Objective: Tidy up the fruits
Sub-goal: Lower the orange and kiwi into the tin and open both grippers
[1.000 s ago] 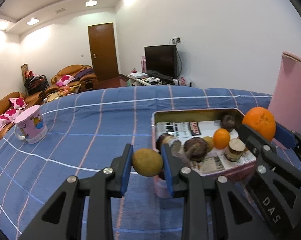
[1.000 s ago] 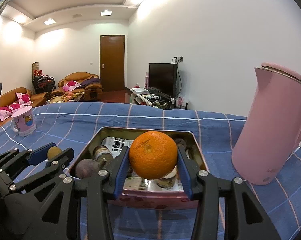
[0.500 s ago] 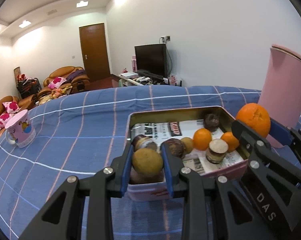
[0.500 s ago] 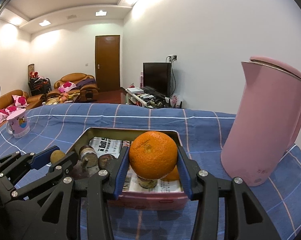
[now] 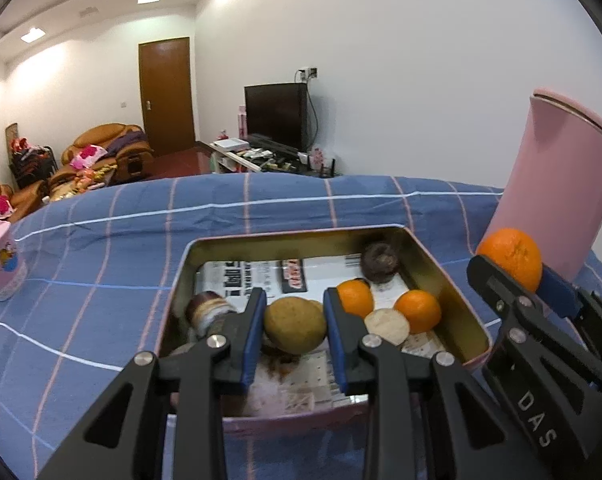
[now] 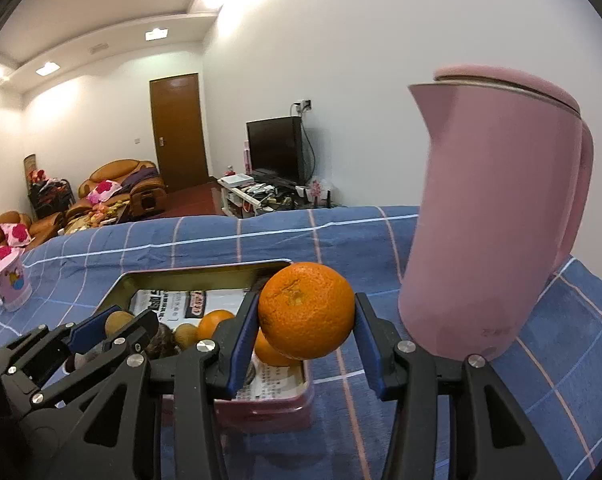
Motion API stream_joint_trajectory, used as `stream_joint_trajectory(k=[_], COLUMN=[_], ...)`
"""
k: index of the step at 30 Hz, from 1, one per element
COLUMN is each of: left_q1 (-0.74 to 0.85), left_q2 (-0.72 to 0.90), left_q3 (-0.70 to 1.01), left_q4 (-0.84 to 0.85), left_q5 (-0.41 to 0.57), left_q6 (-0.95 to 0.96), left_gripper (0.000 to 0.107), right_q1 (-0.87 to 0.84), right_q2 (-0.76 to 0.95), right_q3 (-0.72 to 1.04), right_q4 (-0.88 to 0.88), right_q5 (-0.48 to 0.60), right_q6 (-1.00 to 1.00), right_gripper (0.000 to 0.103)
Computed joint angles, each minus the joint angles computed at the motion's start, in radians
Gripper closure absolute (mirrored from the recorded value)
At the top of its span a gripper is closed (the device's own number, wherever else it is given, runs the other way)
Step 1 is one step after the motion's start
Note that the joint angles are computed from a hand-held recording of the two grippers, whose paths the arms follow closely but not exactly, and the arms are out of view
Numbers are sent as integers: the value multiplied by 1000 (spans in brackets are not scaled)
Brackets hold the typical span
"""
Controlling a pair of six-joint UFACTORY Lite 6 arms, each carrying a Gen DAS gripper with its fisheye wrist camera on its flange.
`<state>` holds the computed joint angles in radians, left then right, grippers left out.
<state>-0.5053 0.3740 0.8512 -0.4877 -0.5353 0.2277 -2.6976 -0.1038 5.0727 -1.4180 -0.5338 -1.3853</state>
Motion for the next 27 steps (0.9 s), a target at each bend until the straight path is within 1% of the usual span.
stream_joint_trajectory(k=[3, 5, 7, 10, 14, 19, 22, 27], left_q1=[23, 32, 38, 70, 92, 129, 157, 194], left_q2=[3, 0, -5, -23, -20, -17, -9, 2], left_q3=[7, 5, 2, -6, 4, 16, 29, 40], left_q4=[107, 132, 138, 209, 223, 251, 261, 275], left_q5=[26, 25, 24, 37, 41, 50, 55, 60], left_q6=[-91, -110, -109, -180, -192, -225, -236, -251], left_gripper=[76, 76, 76, 76, 76, 76, 76, 76], right_q1=[-12, -5, 14, 50, 87, 95, 81, 65], right_q2=[-8, -11, -14, -23, -51, -109, -131, -176], right_q3=[-10, -19, -25, -35, -70, -177, -235, -295], right_q4=[14, 18, 6, -2, 12, 63, 93, 79], right_q5=[6, -3, -30, -86, -143, -170, -158, -121], right_q6=[-15, -23, -19, -24, -48, -146, -192, -164], right_gripper=[54, 54, 54, 54, 55, 54, 54, 54])
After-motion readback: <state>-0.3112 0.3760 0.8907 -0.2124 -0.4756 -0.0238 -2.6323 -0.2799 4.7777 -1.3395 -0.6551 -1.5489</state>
